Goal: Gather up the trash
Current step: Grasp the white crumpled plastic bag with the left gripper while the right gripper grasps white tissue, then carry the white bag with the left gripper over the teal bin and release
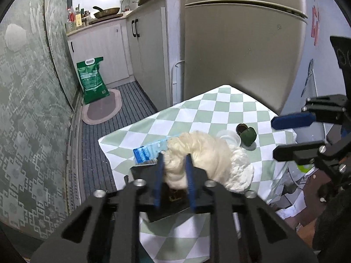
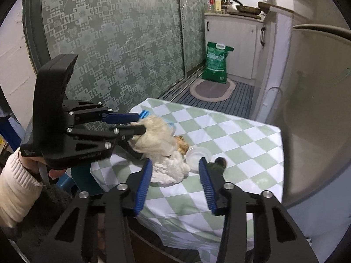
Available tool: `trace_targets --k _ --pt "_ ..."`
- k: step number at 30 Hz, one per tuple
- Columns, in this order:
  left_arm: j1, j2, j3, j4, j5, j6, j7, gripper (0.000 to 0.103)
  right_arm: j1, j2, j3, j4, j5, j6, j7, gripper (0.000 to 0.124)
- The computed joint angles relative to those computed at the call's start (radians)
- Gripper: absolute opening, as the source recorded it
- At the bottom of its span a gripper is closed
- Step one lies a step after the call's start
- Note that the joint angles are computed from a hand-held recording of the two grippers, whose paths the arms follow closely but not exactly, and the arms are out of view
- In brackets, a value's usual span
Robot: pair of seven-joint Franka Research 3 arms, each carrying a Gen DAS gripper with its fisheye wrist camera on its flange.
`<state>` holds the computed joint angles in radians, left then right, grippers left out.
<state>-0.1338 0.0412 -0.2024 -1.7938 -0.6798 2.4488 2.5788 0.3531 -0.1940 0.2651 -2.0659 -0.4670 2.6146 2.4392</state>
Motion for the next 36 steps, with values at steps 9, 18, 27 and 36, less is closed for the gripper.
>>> trace_targets --k 9,18,27,36 --pt "0.029 -0.004 0.012 0.005 -0.156 -0.043 0.069 0.012 0.013 0.042 -0.009 0.026 -0.009 -0.018 0.019 0.04" --pt "0.054 -0.027 0.039 0.014 -0.325 -0.09 0.094 0.012 0.035 0.094 -0.038 0.074 -0.012 -0.026 0.018 0.038" --pt "0.062 -0.084 0.079 -0.034 -0.404 -0.111 0.147 0.012 0.066 0.15 -0.073 0.123 0.023 -0.065 0.005 0.025" --pt "0.076 -0.093 0.105 -0.064 -0.391 -0.075 0.145 0.012 0.096 0.147 -0.071 0.168 -0.008 -0.137 0.02 0.009"
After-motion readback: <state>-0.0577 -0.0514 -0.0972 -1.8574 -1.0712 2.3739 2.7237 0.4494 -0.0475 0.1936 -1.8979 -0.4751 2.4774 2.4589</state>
